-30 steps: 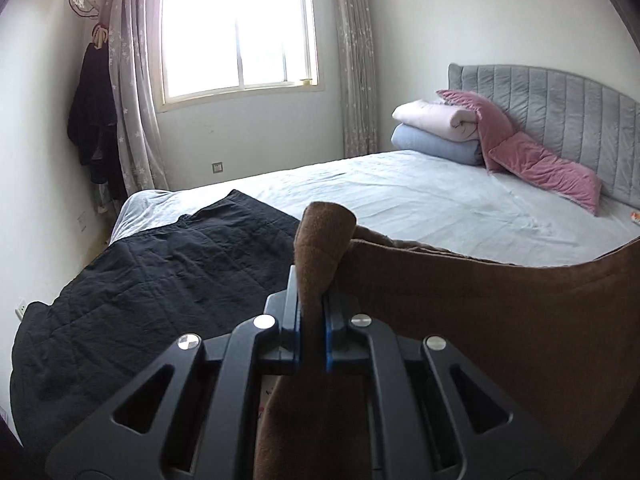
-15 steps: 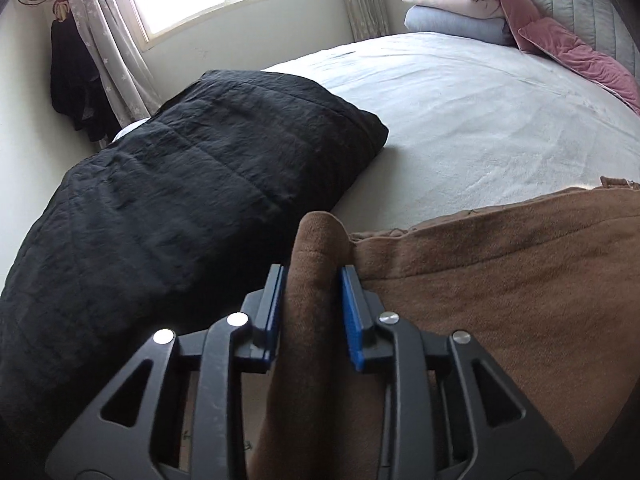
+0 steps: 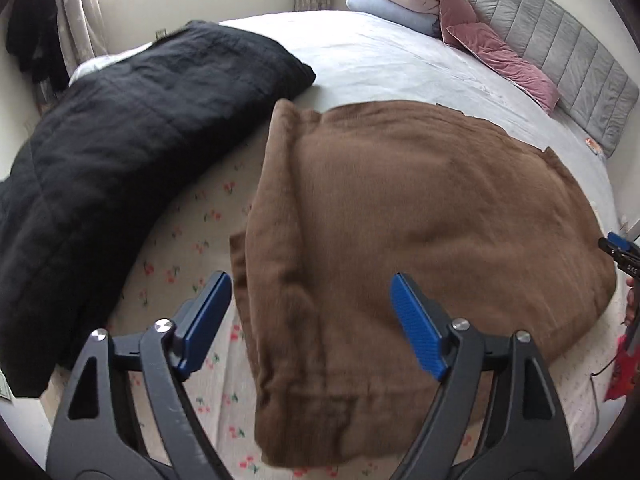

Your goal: Fold large clothes

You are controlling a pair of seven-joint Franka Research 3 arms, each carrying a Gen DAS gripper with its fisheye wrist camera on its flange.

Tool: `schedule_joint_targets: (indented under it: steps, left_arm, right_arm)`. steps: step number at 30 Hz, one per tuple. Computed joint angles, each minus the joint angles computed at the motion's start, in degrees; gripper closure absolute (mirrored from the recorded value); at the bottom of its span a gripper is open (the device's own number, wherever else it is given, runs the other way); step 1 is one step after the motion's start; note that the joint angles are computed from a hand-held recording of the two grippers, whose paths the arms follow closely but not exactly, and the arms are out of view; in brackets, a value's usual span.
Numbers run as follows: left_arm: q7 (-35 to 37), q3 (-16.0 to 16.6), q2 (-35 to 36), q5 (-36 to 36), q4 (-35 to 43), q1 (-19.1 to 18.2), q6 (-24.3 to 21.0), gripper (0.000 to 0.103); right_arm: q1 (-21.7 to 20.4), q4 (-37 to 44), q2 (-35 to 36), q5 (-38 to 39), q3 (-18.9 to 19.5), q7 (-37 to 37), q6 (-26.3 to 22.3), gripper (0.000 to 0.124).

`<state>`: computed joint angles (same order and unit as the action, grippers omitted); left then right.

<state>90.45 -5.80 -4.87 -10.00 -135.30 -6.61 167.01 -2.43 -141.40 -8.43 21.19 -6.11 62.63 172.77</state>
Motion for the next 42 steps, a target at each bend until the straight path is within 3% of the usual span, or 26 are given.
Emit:
schedule_joint_targets:
  steps: [2, 5, 7, 9, 12, 14, 15, 17, 18, 19, 21, 24, 29, 34, 37, 39, 40, 42]
  left_arm:
    - [13.3, 3.4, -1.5, -13.8, -0.3, -2.8, -4.8, 0.019]
    - [25.3, 5.8, 0.3, -27.4, 2.9, -2.5, -13.2, 0.017]
    - [28.0, 6.2, 3.7, -34.0, 6.4, -0.6, -18.5, 0.017]
    - [29.6, 5.7, 7.8, -40.2, 9.8, 1.6, -22.6, 0.017]
    - [30.6, 3.6, 13.4, -45.3, 14.1, 4.4, -27.2, 0.018]
    - [32.1, 1.3, 13.0, -46.1, 13.2, 4.8, -24.3, 0.018]
    - [33.9, 0.1, 12.4, -47.2, 12.5, 5.2, -23.8, 0.024]
    - [32.7, -1.7, 11.7, -46.3, 11.6, 5.7, -21.8, 0.045]
    - [30.8, -2.4, 11.5, -45.9, 11.2, 5.7, -20.4, 0.071]
    - [29.7, -3.1, 10.6, -48.3, 10.5, 6.1, -20.1, 0.08]
    - [25.4, -3.9, 7.3, -46.4, 8.4, 5.1, -16.2, 0.084]
    - [27.8, -3.6, -0.6, -50.4, 4.6, 2.9, -14.2, 0.086]
    - [23.4, -1.7, -15.5, -45.0, -2.9, -0.5, -16.9, 0.087]
    - [23.6, 4.0, -28.9, -42.8, -13.8, -3.1, -21.8, 0.086]
    - [24.5, 6.9, -31.7, -39.5, -20.0, -3.7, -22.6, 0.081]
    - [22.8, 6.5, -29.4, -34.4, -22.5, -3.2, -22.4, 0.076]
    - [20.9, 5.3, -27.1, -30.8, -23.0, -2.4, -21.9, 0.067]
    - [19.8, 6.1, -25.8, -29.7, -23.7, -3.4, -19.3, 0.055]
  right_arm:
    - [2.1, 0.6, -1.4, 7.8, -4.7, -6.7, -5.3, 0.044]
    - [1.6, 4.6, -0.3, 19.5, -9.2, -13.7, -15.9, 0.041]
    - [0.0, 9.1, 3.3, 27.2, -11.6, -16.6, -26.2, 0.04]
    - [-2.2, 13.1, 7.9, 30.5, -11.9, -15.0, -33.5, 0.04]
    - [-5.0, 17.2, 14.0, 34.0, -10.3, -14.9, -40.2, 0.041]
    - [-5.6, 16.7, 14.0, 38.2, -8.8, -20.1, -39.3, 0.045]
    - [-7.7, 17.6, 14.9, 39.8, -7.1, -21.2, -43.0, 0.073]
    - [-7.9, 17.4, 14.9, 38.8, -5.5, -19.1, -42.2, 0.091]
    - [-8.1, 16.5, 14.0, 38.7, -4.5, -19.3, -40.6, 0.1]
    - [-7.9, 15.3, 12.4, 38.1, -3.5, -18.1, -38.1, 0.102]
    - [-7.3, 12.4, 8.2, 37.9, -2.4, -16.8, -33.9, 0.108]
    - [-6.8, 9.9, 0.9, 41.1, -3.2, -19.2, -35.6, 0.113]
    - [-5.5, 3.6, -14.1, 31.1, -3.4, -15.0, -38.3, 0.113]
    - [-6.1, -5.8, -25.5, 23.6, -7.0, -13.5, -42.6, 0.113]
    - [-8.3, -12.5, -27.9, 20.7, -9.8, -14.4, -44.4, 0.11]
    - [-11.1, -16.6, -27.0, 17.5, -9.6, -13.7, -43.1, 0.099]
    - [-12.1, -17.8, -25.1, 16.0, -8.7, -12.4, -41.8, 0.095]
    - [-12.0, -17.6, -21.7, 17.5, -10.3, -12.5, -41.5, 0.071]
